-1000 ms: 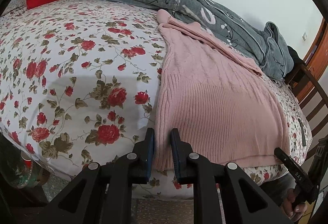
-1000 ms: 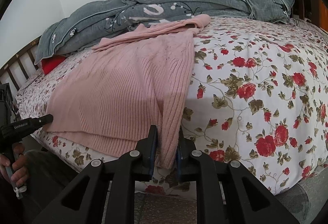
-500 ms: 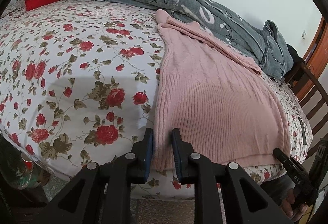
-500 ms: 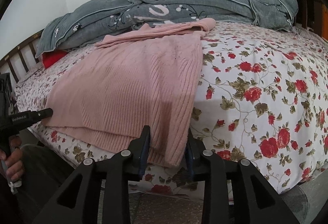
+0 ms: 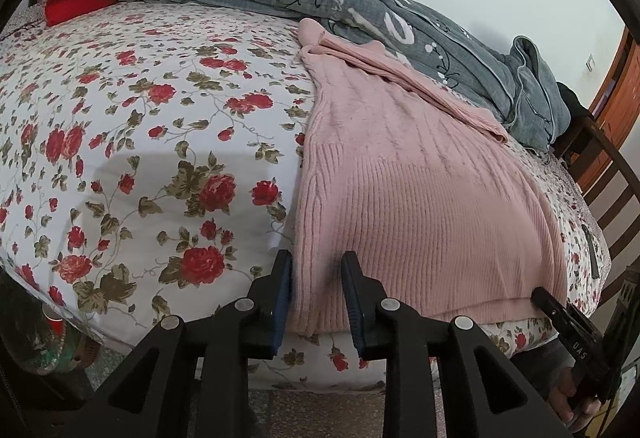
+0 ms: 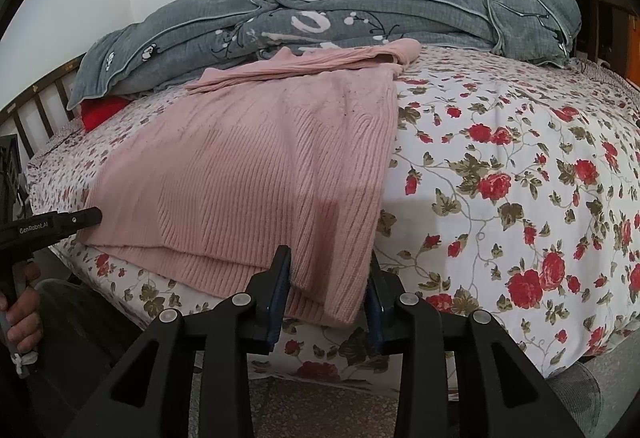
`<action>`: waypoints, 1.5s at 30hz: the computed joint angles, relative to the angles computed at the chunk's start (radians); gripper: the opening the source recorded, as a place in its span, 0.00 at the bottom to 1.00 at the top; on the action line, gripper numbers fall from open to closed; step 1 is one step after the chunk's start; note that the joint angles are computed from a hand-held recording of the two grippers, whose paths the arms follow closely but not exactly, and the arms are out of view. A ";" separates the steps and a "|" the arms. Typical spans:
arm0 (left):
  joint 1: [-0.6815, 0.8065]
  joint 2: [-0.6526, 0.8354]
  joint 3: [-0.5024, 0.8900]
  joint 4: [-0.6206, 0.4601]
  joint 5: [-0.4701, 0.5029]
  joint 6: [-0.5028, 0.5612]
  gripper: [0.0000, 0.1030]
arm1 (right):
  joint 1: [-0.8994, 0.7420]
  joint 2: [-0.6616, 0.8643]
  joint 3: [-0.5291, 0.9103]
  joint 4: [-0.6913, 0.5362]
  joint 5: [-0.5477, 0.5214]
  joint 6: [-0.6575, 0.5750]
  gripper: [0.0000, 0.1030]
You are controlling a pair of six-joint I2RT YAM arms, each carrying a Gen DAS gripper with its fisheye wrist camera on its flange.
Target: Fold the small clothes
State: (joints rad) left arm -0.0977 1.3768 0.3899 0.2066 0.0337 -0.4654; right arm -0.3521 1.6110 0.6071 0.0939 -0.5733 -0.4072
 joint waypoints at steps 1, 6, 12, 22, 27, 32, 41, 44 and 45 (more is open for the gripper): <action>0.000 0.000 0.000 0.000 0.001 0.000 0.24 | -0.001 0.000 0.000 0.000 -0.001 -0.001 0.34; 0.016 0.006 0.002 0.008 0.021 -0.003 0.24 | -0.002 -0.001 -0.001 -0.002 -0.007 -0.002 0.36; 0.015 0.001 -0.008 0.019 0.022 0.004 0.27 | -0.001 -0.004 -0.008 0.010 -0.009 0.003 0.36; -0.002 0.004 -0.006 0.023 0.015 0.006 0.33 | -0.002 -0.009 -0.016 0.019 -0.007 0.003 0.36; 0.015 0.000 -0.011 0.029 0.047 0.013 0.36 | -0.032 0.003 0.020 -0.039 -0.039 0.015 0.36; 0.023 -0.002 -0.016 0.036 0.063 0.018 0.39 | -0.063 0.041 0.068 -0.100 -0.102 0.015 0.36; 0.053 -0.036 -0.047 0.040 0.131 0.030 0.39 | -0.058 0.025 0.066 -0.137 -0.106 -0.020 0.36; 0.085 -0.053 -0.075 0.057 0.177 0.025 0.38 | -0.088 0.055 0.108 -0.204 -0.158 -0.019 0.36; 0.093 -0.057 -0.080 0.062 0.186 0.022 0.37 | -0.097 0.065 0.125 -0.228 -0.172 -0.019 0.36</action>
State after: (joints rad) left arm -0.0051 1.3201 0.3094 0.2684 0.2195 -0.4438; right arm -0.4491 1.6760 0.7317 -0.1344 -0.7454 -0.4262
